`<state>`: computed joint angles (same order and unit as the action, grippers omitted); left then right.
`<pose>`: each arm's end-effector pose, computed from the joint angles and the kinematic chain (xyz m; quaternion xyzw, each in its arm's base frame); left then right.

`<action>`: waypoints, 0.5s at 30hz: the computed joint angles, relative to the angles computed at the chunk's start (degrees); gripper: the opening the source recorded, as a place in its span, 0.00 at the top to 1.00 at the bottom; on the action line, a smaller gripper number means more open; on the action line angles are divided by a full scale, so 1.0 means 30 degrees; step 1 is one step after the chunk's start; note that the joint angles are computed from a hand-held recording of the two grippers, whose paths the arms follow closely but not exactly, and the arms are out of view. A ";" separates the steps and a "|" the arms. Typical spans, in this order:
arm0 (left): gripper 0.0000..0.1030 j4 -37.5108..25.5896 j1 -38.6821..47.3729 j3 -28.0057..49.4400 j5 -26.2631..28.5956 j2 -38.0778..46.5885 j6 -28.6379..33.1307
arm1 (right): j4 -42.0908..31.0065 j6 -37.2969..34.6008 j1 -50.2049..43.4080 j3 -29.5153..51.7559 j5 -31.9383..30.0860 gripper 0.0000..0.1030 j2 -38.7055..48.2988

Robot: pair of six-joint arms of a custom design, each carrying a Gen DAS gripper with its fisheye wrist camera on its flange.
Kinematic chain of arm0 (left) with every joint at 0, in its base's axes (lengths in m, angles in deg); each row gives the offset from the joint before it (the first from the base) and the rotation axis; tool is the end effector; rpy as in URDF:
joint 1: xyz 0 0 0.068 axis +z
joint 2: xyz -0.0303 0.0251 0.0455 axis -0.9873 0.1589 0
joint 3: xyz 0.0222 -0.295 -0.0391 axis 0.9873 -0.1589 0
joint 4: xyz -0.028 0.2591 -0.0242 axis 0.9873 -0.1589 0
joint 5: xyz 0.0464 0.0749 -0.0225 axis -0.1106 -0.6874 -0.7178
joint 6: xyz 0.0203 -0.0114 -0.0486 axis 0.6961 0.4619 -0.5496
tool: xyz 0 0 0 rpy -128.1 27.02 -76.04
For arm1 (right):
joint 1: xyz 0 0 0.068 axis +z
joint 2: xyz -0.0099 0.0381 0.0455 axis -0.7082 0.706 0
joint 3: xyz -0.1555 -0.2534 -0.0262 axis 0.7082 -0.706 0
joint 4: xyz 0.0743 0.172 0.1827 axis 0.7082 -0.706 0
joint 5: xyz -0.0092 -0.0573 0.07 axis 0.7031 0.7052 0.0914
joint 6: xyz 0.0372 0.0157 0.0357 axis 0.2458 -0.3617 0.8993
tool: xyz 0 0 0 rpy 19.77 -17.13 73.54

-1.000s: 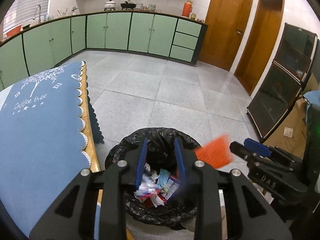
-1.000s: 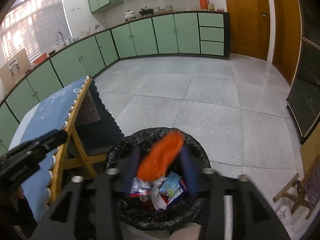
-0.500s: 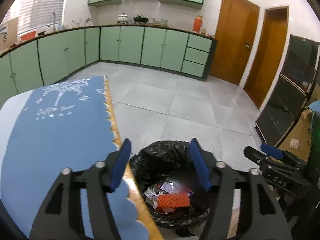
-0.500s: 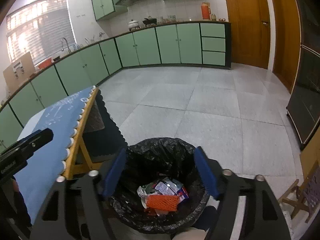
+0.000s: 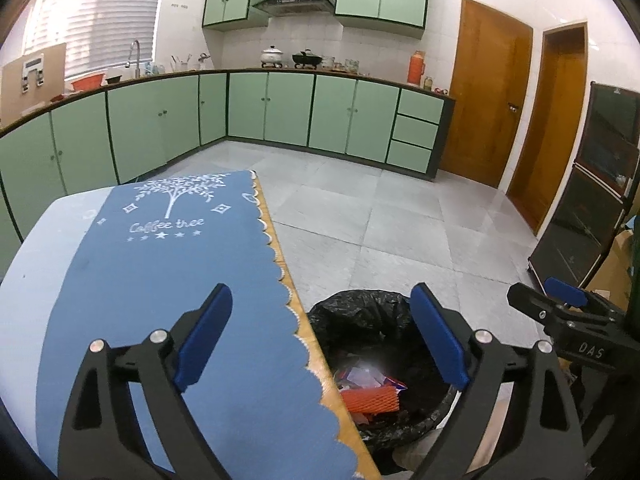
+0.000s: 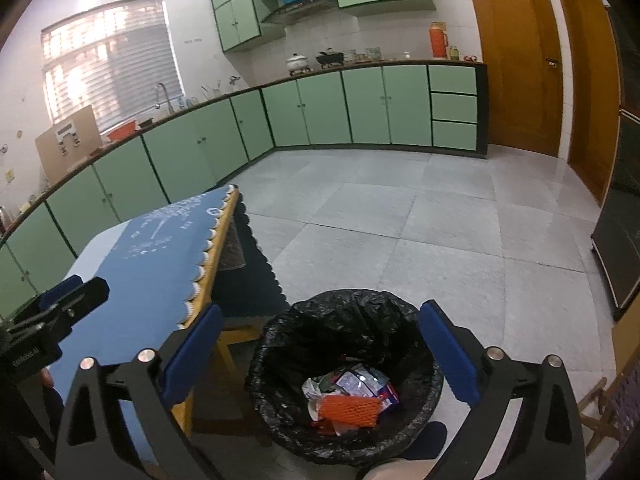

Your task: Collect trash

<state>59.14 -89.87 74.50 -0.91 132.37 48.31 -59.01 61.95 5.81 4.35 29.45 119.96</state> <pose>0.3653 -0.0796 0.0570 0.3547 0.8037 -0.2456 0.4098 0.1793 0.1746 0.0482 0.3517 0.8118 -0.0671 0.4613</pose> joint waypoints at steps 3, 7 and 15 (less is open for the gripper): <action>0.12 0.0423 0.0588 -0.0597 0.0208 -0.0401 0.0156 | -0.0530 -0.0132 0.0411 0.0355 0.0256 0.06 -0.0297; 0.12 0.0590 0.1363 -0.1222 0.0611 -0.0897 0.0489 | -0.1423 -0.0073 0.1084 0.0836 0.0661 0.06 -0.0673; 0.12 0.1144 0.2914 -0.2788 0.1628 -0.2050 0.1161 | -0.3698 0.0382 0.2405 0.2036 0.1364 0.06 -0.1133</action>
<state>62.57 -81.13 66.14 3.97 126.22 51.79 -70.11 63.09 13.02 10.46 33.54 116.56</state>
